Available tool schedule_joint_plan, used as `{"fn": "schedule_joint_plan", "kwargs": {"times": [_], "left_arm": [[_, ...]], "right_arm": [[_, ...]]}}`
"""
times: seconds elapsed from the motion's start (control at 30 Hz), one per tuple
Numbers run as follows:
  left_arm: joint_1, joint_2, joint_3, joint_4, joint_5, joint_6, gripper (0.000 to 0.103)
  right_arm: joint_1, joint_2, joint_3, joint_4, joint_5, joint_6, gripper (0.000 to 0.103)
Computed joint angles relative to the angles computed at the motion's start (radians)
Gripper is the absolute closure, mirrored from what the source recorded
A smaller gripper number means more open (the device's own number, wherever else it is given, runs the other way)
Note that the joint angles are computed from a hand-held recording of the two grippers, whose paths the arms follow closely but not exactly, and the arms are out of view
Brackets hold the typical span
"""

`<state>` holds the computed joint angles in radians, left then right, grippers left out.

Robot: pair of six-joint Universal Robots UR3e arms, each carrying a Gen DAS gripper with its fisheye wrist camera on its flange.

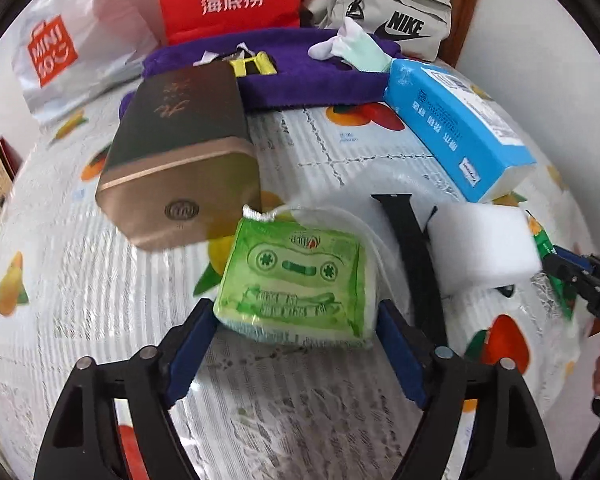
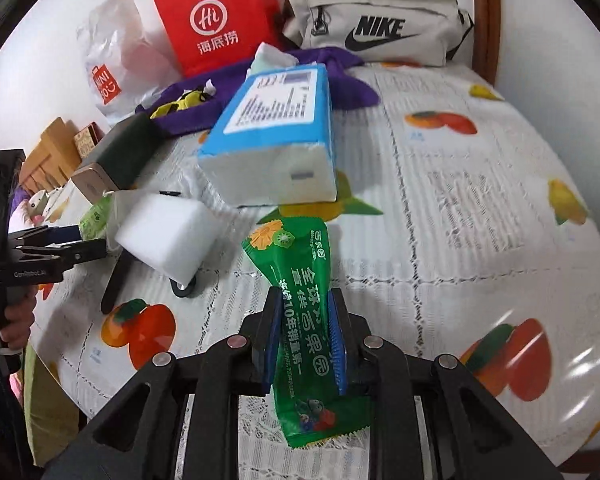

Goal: Organize soft objects
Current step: 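Grasp the light-green tissue pack with the left tool while the right holds the snack bar, then carry the snack bar and tissue pack over the purple towel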

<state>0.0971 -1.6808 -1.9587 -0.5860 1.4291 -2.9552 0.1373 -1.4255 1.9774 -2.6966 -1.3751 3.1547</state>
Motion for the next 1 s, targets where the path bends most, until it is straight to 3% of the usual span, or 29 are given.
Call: {"fn": "schedule_joint_plan", "kwargs": {"times": [0.2,0.33,0.43,0.73,1.0], "left_arm": [[-0.026,-0.043,0.037,0.005,0.039,-0.019,0.021],[-0.016,-0.037,0.010,0.044,0.026,-0.039,0.021],[-0.045,-0.041,-0.009,0.102,0.087,-0.059,0.031],[0.023,0.070,-0.082,0.071,0.067,-0.097,0.031],[0.090,0.215,-0.115,0.008,0.008,-0.108,0.031]], "right_arm": [[-0.014,0.023,0.033,-0.065,0.032,-0.016,0.077],[-0.073,0.003,0.071,-0.072,0.126,-0.007,0.077],[-0.084,0.003,0.068,-0.062,0.149,0.000,0.075],[-0.017,0.008,0.010,-0.005,0.026,-0.008,0.077],[-0.011,-0.074,-0.017,0.070,0.022,0.003,0.077]]}}
